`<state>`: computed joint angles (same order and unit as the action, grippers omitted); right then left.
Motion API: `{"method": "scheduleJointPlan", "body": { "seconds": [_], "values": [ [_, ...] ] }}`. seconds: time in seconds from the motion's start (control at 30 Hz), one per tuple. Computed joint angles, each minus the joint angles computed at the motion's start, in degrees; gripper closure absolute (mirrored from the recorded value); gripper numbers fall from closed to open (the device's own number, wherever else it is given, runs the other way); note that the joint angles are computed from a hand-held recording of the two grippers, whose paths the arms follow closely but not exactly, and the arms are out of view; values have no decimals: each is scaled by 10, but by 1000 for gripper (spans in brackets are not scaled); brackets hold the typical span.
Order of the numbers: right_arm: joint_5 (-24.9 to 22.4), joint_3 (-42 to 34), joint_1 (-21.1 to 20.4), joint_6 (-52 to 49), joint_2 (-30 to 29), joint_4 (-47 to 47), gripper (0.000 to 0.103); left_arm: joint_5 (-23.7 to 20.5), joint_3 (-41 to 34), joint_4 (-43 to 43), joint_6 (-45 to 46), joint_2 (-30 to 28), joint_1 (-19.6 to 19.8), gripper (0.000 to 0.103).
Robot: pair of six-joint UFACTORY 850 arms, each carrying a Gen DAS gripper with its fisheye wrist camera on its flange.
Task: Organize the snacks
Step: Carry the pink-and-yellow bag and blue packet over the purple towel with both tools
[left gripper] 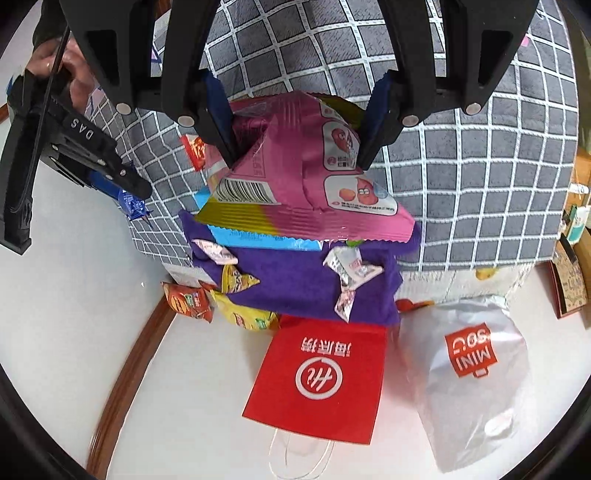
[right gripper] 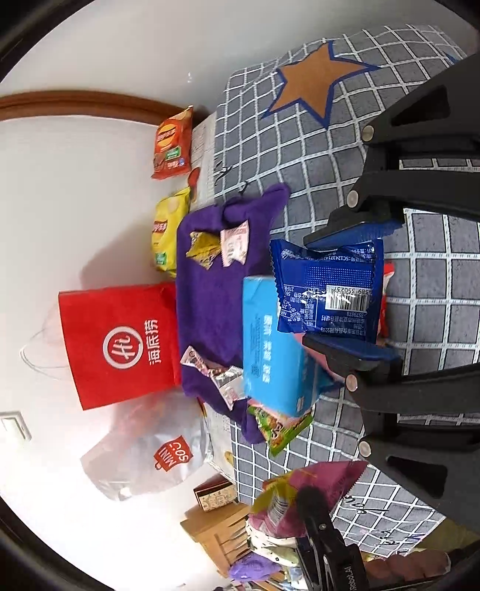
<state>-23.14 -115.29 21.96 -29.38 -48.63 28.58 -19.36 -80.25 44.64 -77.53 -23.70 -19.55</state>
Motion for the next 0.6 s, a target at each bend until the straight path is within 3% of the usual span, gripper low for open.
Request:
{"method": "scheduleJointPlan", "body": {
  "seconds": [0.6],
  "values": [
    [-96, -174, -1, 69, -80, -51, 58, -12, -76, -37, 58, -33, 14, 43]
  ]
}}
